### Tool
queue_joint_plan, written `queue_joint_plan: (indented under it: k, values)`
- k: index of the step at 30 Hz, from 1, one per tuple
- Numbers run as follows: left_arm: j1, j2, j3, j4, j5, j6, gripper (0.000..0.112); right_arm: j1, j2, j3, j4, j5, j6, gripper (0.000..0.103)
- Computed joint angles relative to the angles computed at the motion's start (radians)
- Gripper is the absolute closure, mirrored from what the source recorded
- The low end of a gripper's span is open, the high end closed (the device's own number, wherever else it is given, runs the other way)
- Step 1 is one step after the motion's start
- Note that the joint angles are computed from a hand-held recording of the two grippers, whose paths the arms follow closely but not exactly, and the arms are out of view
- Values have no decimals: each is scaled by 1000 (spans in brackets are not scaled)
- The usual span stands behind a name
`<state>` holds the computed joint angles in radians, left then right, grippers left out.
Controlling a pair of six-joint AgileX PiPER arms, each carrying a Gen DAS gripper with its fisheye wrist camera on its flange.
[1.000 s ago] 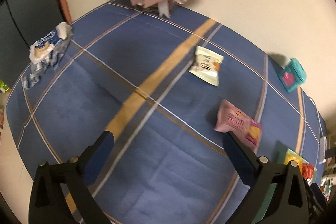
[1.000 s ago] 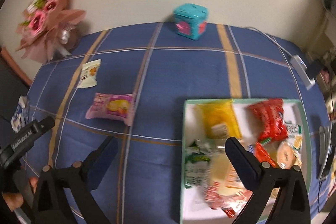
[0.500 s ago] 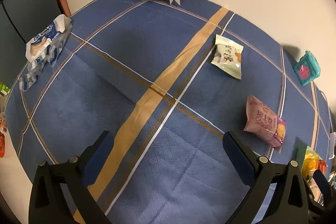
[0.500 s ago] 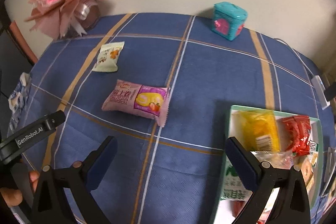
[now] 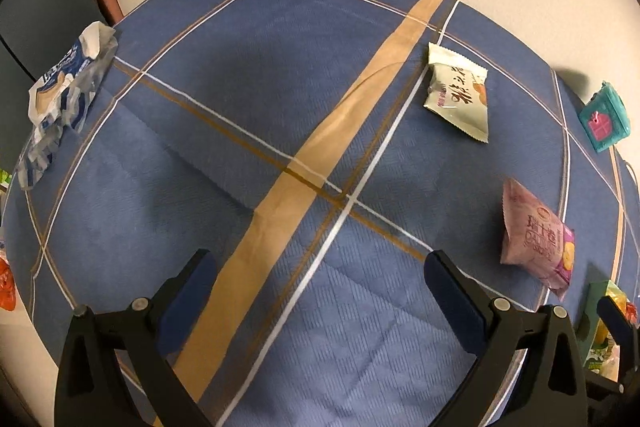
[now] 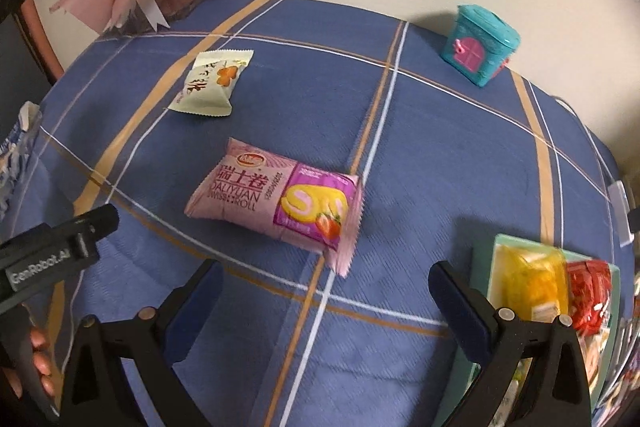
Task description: Organize snacks
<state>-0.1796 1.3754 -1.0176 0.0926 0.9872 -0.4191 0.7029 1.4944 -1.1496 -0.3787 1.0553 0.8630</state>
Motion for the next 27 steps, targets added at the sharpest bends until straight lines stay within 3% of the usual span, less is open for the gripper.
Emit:
queue_joint_plan:
  k: [14,19,23,27]
  values:
    - [15,130,-88,-18,-56,115,9,-108,139,-42,24,-177,-73,0]
    - [73,181,-139,-65,-80,190,9,-151,163,-48,1,-212,-57,0]
    - [79,236,-231,-72,-55,223,9,-210,160,-25,40,-256,-63,1]
    - [58,308,-330,-137,-19,288,10,-243,137,5,48,-289,-72,11]
